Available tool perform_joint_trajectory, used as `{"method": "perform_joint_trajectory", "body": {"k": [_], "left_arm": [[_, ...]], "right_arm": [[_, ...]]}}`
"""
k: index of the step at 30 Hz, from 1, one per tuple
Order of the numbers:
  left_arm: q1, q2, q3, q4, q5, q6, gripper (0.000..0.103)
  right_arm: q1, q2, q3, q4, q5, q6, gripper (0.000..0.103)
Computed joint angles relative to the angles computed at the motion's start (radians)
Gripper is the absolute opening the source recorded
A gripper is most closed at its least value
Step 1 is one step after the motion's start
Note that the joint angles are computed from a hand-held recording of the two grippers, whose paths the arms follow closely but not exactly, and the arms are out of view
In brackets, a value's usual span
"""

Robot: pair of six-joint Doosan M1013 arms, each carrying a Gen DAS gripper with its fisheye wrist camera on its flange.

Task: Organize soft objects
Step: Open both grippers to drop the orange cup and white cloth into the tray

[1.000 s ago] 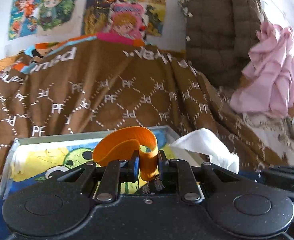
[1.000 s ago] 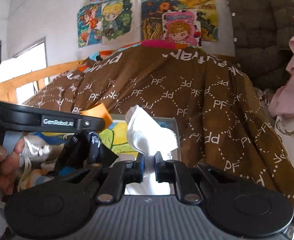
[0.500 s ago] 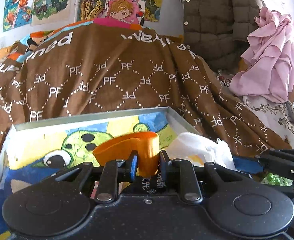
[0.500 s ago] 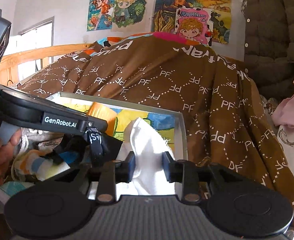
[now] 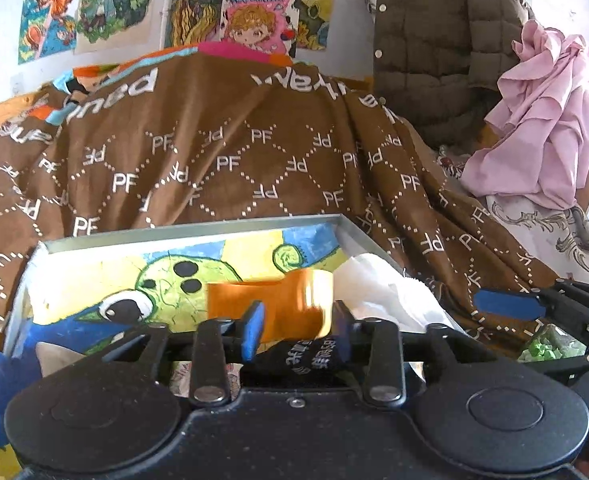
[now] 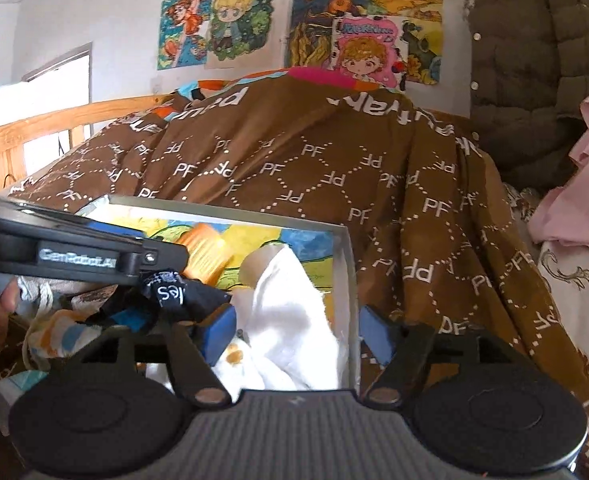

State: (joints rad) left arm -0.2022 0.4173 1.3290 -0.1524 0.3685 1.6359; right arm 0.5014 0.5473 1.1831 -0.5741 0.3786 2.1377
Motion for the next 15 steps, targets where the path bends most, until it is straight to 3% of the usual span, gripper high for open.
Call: {"method": "perform_joint_trajectory", "body": {"k": [3,6,15], "left_arm": [[-0.004,-0.014,0.018,0.062,-0.032,-0.091,0.065],[-0.008,-0.031,0.043,0.139,-0.069,-0.217,0.075],[-0.029,-0.109,0.135,0.569,-0.126,-0.676,0.094]], "right_arm": [[-0.003,-0.011,0.009,-0.028,-0.008,0.057,0.087],[-0.008,-0.026,0.021,-0.008,-0.027,0.076,0.092],[-0.010,-0.072,0.055,-0.011,-0.067,0.132,0.101]]}}
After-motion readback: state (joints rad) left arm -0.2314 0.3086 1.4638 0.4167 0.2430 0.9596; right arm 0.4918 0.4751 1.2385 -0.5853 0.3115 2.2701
